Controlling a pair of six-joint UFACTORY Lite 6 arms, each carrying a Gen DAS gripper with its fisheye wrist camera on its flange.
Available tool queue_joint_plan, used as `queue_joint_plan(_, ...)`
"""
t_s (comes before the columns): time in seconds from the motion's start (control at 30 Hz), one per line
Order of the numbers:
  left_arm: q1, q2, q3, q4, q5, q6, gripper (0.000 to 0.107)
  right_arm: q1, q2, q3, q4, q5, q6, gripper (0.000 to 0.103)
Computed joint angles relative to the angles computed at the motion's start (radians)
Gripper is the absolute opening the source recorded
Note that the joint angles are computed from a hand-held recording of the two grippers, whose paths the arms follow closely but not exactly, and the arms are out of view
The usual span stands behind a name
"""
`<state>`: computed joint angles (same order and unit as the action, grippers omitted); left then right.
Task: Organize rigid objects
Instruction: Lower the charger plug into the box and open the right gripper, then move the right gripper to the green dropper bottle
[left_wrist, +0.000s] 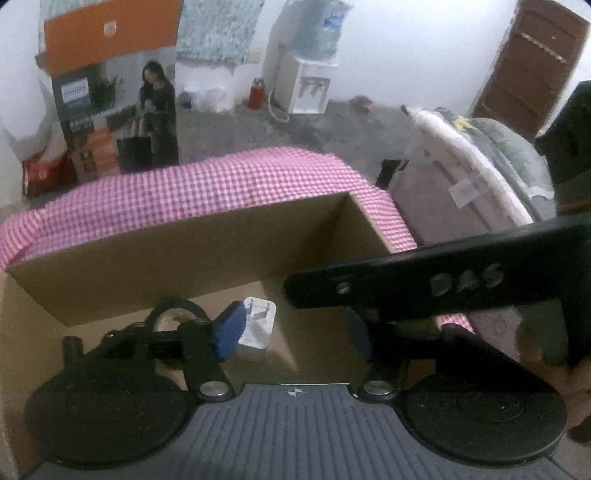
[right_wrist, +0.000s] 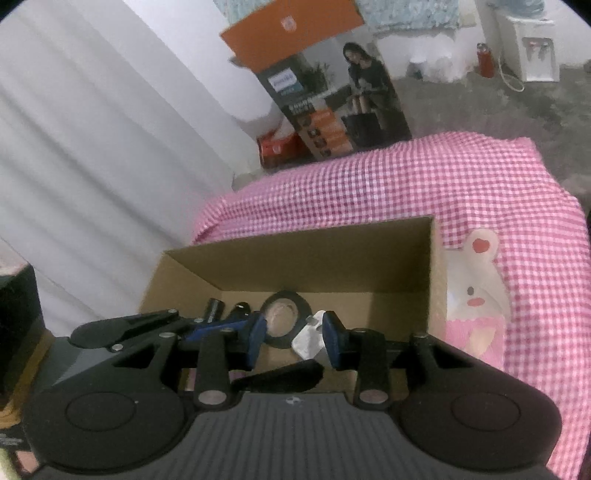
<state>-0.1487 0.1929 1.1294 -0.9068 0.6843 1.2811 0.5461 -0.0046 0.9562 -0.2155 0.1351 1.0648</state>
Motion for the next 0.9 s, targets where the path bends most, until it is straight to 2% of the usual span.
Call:
queue_joint_plan(0.13,0.063,-0.121,-0.08,-0.036,0.067,0.065,0.071,0.076,-0.177,-0.092,-0.369,0.057,0.419,0.039)
queue_joint_plan(0.3,0.174,-0.279,-0.176,-0.061,0.176,0.146,0.084,0.285,-0.376,-0.19,-0.791,0.235,0.942,0.039)
queue_joint_plan(0.4,0.26,-0.361,-0.233,-0.067,0.239,0.215,0.09,0.473,-0.44,-0.243,-1.01,0.386,1.251,0.04)
queue_joint_plan(0.53,0.41,-0.47,-0.324,-0.072,0.344,0.346,0.095,0.699,-0.452,-0.291,-1.147,0.561,1.517,0.04)
queue_joint_plan(0.67,0.557,-0.524,-0.39,-0.06,0.44,0.459,0.095,0.883,-0.378,-0.303,-1.211,0.717,1.728,0.04)
queue_joint_plan(0.8,0.694,-0.563,-0.467,-0.045,0.516,0.604,0.095,0.979,-0.245,-0.271,-1.234,0.795,1.863,0.04)
queue_joint_plan(0.9,0.786,-0.56,-0.525,-0.041,0.568,0.748,0.097,0.998,-0.145,-0.222,-1.235,0.796,1.883,0.041)
